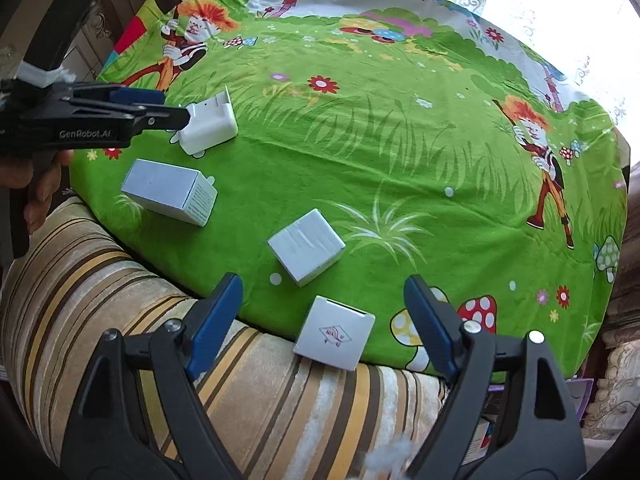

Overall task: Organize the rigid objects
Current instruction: 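Grasp the white plastic holder with the left gripper while the right grasps a white cube box, then carry the holder and cube box into the purple-rimmed box and open both grippers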

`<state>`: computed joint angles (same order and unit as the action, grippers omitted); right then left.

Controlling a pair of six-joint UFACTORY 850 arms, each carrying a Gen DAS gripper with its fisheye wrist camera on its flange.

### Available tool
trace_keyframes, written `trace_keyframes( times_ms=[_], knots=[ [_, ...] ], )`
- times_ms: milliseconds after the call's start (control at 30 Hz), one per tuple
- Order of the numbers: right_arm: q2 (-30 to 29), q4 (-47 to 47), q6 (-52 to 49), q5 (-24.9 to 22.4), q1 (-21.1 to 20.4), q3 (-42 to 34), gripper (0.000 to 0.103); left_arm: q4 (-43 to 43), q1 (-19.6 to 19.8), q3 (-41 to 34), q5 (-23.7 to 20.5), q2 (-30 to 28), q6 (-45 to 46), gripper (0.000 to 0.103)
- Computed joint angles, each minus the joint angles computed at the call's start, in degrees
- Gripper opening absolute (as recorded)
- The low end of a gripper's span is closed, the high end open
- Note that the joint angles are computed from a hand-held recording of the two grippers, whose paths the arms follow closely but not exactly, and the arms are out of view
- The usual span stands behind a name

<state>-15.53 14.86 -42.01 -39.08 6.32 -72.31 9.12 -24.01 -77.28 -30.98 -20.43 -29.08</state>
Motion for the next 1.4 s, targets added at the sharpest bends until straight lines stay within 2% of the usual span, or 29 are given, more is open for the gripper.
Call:
trace_keyframes(
  times_ms=[133, 333, 433, 500, 533, 567, 600, 967, 1133, 1400],
  knots=[
    [-2.7, -2.9, 0.3, -1.0, 1.4, -2.0, 0.085, 1.3, 0.3, -2.8, -2.6, -3.0, 2.1, 0.059],
    [-5.9, -3.9, 0.0, -1.7, 2.5, -4.2, 0.085, 1.4, 0.2, -4.8, -4.1, -5.7, 5.7, 0.059],
    [-7.2, -4.7, 0.5, -2.2, 3.0, -5.0, 0.074, 1.3, 0.0, -4.9, -4.2, -6.1, 6.5, 0.058],
    [-7.7, -5.3, 1.1, -2.3, 3.2, -5.1, 0.066, 1.1, -0.4, -5.4, -5.1, -6.7, 7.9, 0.041],
    [-8.0, -5.4, 1.2, -2.4, 3.2, -5.1, 0.063, 1.5, -0.6, -5.5, -5.3, -7.0, 7.8, 0.039],
    [-8.2, -5.5, 1.4, -2.5, 3.2, -5.1, 0.055, 1.9, -0.6, -5.5, -5.3, -7.1, 7.3, 0.037],
    [-8.4, -5.0, 1.2, -2.4, 3.1, -5.1, 0.054, 1.6, -0.6, -5.4, -4.9, -7.1, 7.1, 0.037],
    [-8.3, 2.3, 0.9, -0.5, 0.1, -6.2, 0.054, 5.6, -0.6, -4.4, -1.5, -4.5, -2.3, 0.037],
    [-6.0, 4.5, 1.9, 1.2, -1.1, -4.6, 0.054, 8.2, -2.4, -3.6, 0.2, -2.4, -6.3, 0.037],
    [-0.3, 8.1, -0.3, 4.2, -3.3, 1.3, 0.054, 7.9, -6.5, -4.4, 1.5, -1.1, -6.7, 0.037]
  ],
)
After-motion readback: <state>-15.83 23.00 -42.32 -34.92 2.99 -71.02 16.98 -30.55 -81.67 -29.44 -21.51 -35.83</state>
